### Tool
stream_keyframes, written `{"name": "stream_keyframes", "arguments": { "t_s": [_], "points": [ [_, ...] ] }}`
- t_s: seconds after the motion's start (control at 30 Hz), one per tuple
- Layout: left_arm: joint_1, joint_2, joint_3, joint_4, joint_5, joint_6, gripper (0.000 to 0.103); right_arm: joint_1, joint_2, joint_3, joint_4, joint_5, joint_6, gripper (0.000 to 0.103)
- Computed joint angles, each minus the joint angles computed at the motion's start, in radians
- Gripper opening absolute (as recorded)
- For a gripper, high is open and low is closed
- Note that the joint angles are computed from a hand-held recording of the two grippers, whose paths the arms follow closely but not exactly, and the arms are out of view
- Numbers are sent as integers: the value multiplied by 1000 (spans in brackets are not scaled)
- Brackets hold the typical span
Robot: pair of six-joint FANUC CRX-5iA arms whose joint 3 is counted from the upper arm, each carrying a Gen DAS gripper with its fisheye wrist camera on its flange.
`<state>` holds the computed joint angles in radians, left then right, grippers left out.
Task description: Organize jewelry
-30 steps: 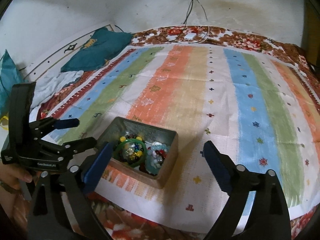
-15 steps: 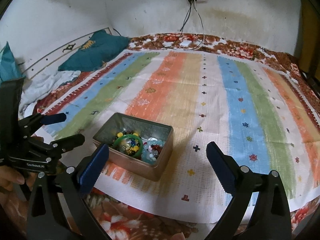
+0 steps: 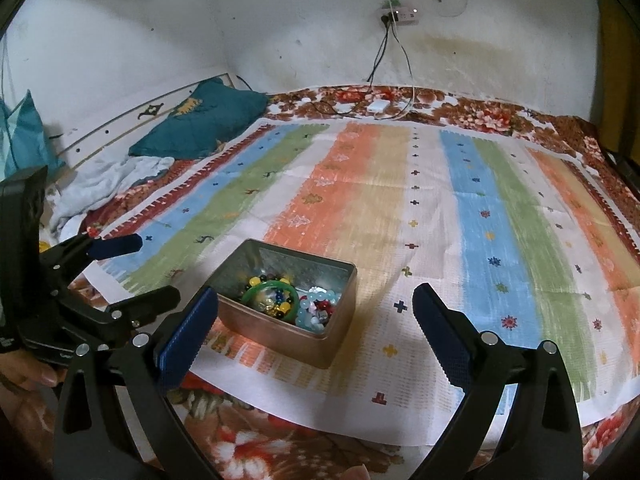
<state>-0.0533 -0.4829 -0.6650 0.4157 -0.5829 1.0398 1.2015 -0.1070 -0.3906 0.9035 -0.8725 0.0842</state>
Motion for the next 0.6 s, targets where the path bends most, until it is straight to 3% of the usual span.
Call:
{"name": "stream_keyframes", "arguments": {
  "t_s": [0.27, 0.6],
  "points": [
    [2, -12, -23, 59, 11, -53, 97, -2, 3, 11, -31, 16, 18, 99],
    [4, -8, -20, 53, 8, -40, 97, 5, -1, -2, -16, 22, 12, 99]
  ]
}}
